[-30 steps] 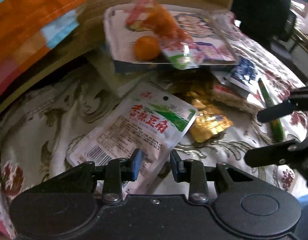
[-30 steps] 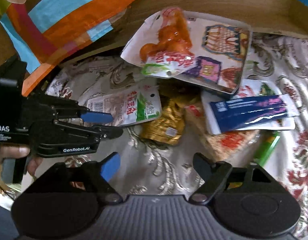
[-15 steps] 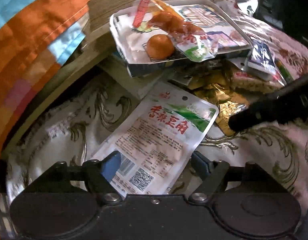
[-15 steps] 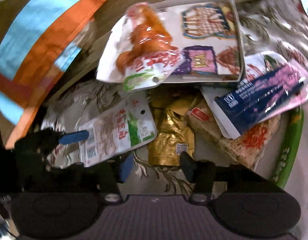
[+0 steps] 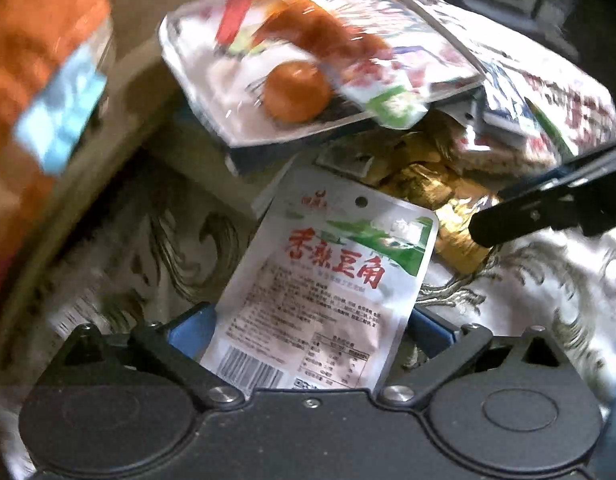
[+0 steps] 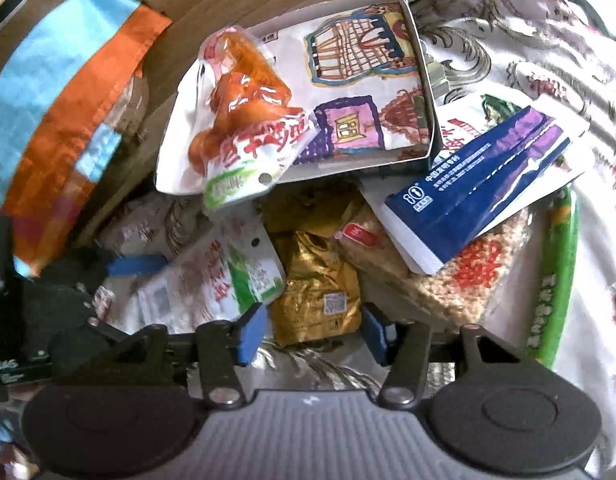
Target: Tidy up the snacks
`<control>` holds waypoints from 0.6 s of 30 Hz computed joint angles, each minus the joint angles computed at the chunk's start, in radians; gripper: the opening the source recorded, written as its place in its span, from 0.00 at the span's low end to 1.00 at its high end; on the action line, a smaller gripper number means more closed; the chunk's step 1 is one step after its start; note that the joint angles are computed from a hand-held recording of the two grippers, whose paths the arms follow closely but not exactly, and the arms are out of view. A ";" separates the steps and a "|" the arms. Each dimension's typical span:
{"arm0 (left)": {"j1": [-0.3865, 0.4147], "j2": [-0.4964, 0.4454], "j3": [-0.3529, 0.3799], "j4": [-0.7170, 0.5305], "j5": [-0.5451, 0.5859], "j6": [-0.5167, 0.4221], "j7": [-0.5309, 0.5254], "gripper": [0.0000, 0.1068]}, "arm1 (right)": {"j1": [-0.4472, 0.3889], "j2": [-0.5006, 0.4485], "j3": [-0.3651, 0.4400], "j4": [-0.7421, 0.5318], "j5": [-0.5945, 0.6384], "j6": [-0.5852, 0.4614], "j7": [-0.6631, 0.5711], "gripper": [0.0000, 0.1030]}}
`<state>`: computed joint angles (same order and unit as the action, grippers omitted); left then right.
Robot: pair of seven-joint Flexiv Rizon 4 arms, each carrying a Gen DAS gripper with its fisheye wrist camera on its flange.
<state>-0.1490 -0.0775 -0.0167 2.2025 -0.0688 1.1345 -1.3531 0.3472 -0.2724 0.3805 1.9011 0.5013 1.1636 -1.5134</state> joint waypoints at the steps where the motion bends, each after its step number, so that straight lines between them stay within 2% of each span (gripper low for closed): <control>1: 0.005 0.003 -0.004 0.014 -0.051 0.008 0.032 0.94 | -0.019 -0.007 0.015 -0.016 0.044 -0.013 -0.017 0.52; 2: 0.011 0.006 -0.009 0.025 -0.112 -0.001 0.071 0.92 | -0.029 -0.010 0.020 -0.026 0.071 -0.024 -0.025 0.44; 4: 0.014 0.018 -0.013 0.043 -0.178 0.000 0.130 0.90 | -0.040 -0.011 0.024 -0.037 0.108 -0.043 -0.040 0.36; 7: 0.011 0.047 -0.013 0.077 -0.280 -0.018 0.235 0.86 | -0.052 -0.016 0.026 -0.056 0.162 -0.063 -0.069 0.35; 9: 0.009 0.059 -0.008 0.084 -0.311 -0.032 0.263 0.84 | -0.038 -0.022 0.015 -0.065 0.159 -0.065 -0.061 0.35; 14: 0.005 0.057 -0.006 0.052 -0.202 -0.056 0.174 0.84 | -0.004 -0.046 0.000 -0.087 0.111 -0.066 -0.031 0.38; 18: -0.007 0.047 -0.009 0.028 -0.051 -0.043 0.090 0.85 | 0.014 -0.053 -0.001 -0.088 0.062 -0.063 -0.007 0.39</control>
<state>-0.1556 -0.0301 -0.0252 2.2307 -0.1197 1.0912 -1.2634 0.3608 -0.3256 0.3797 1.8129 0.5637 1.1002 -1.5207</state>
